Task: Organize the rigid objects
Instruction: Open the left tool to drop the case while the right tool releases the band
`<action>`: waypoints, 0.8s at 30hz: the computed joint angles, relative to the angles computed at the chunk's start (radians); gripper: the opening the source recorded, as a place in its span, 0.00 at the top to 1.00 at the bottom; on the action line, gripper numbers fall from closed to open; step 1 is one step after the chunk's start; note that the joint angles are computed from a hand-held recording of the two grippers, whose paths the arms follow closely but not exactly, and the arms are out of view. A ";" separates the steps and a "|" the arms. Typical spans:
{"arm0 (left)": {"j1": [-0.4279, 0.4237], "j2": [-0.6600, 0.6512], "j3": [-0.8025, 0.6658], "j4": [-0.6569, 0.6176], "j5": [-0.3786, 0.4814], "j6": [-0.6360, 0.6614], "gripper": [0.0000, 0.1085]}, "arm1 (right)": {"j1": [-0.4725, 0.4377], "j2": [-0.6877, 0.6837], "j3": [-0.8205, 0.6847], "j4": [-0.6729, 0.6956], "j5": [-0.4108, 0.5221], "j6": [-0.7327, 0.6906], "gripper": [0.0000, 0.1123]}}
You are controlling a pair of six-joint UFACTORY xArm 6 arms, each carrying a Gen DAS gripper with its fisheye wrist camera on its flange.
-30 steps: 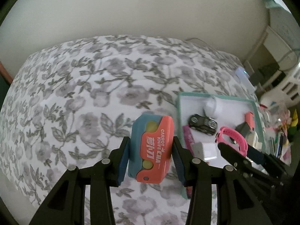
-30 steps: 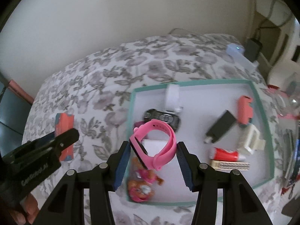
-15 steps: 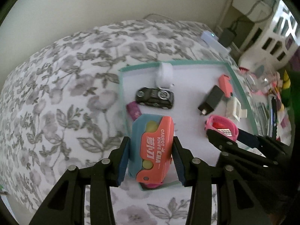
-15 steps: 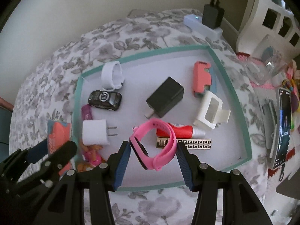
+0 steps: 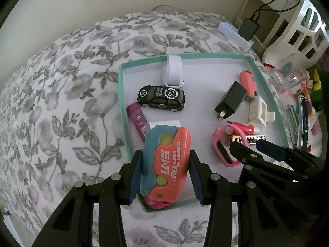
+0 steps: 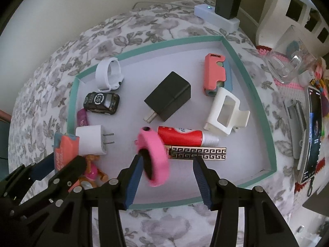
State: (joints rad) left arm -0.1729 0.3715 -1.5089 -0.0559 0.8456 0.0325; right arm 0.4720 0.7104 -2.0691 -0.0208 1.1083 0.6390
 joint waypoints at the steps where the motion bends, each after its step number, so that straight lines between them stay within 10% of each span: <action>1: 0.000 0.002 -0.001 -0.001 0.001 0.000 0.58 | 0.000 0.000 0.000 0.000 0.002 -0.002 0.52; 24: 0.010 0.039 -0.029 -0.058 0.032 0.013 0.56 | -0.006 0.016 -0.021 -0.002 0.027 0.008 0.52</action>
State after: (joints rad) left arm -0.1626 0.4107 -1.5376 -0.1137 0.8774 0.0456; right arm 0.4657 0.7262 -2.0901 -0.0230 1.1358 0.6474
